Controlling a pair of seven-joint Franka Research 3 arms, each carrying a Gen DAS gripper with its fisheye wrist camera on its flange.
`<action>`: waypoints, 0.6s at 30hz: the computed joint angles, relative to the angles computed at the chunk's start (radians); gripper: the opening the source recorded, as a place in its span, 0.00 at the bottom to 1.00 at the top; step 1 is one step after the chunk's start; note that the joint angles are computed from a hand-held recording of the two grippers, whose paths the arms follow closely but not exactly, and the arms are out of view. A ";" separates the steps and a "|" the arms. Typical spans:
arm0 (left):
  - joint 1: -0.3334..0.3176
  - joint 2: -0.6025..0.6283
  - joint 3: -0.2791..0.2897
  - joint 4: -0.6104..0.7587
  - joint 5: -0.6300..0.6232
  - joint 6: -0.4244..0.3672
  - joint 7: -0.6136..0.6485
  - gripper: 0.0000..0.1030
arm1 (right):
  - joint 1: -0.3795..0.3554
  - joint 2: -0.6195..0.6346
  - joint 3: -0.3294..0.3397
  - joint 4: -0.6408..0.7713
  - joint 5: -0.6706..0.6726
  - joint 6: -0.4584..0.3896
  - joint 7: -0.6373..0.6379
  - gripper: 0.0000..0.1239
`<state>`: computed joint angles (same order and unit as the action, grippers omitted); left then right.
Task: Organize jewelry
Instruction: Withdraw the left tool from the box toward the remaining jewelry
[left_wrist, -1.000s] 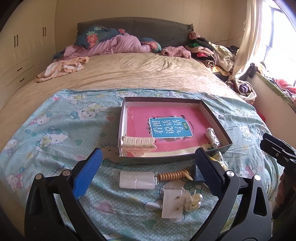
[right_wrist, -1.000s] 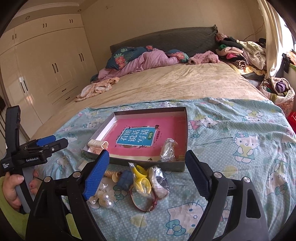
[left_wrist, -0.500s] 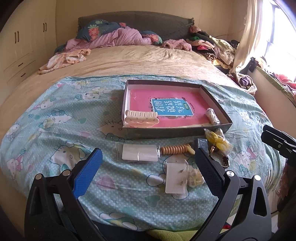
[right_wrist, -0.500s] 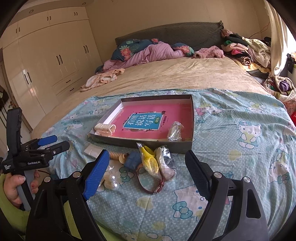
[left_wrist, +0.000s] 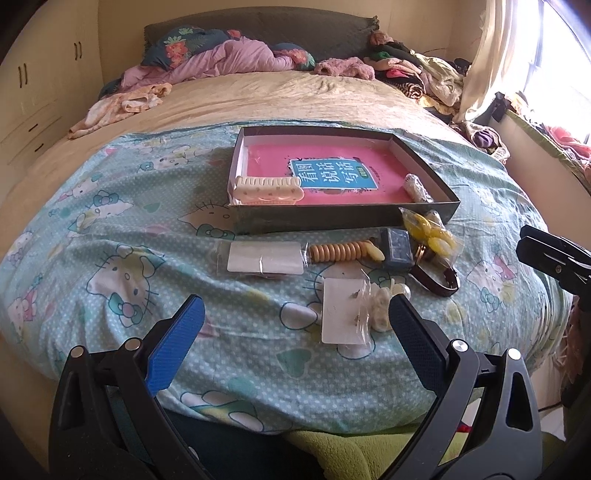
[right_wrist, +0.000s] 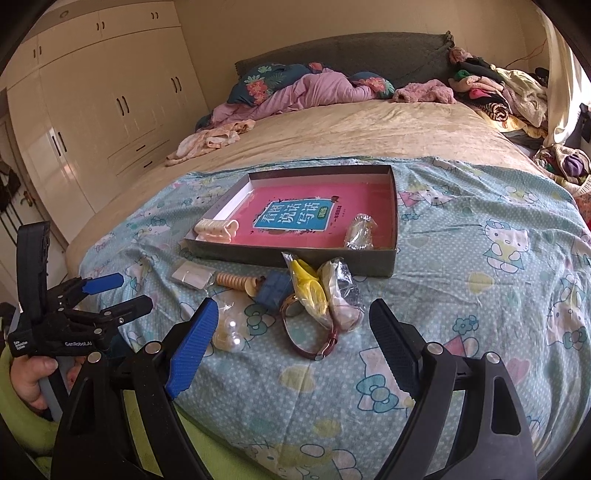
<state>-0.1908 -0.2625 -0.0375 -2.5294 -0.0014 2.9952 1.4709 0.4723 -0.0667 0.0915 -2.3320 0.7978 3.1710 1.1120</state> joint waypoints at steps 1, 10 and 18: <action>-0.003 0.000 0.000 -0.002 -0.002 -0.002 0.002 0.91 | 0.003 0.001 -0.002 -0.001 0.008 -0.002 -0.007 0.67; -0.027 0.019 0.006 -0.012 -0.034 -0.017 0.037 0.91 | -0.010 0.022 0.014 -0.006 0.001 -0.031 0.001 0.67; -0.052 0.043 0.017 -0.004 -0.105 -0.024 0.099 0.82 | -0.030 0.058 0.033 0.005 -0.019 -0.059 0.023 0.67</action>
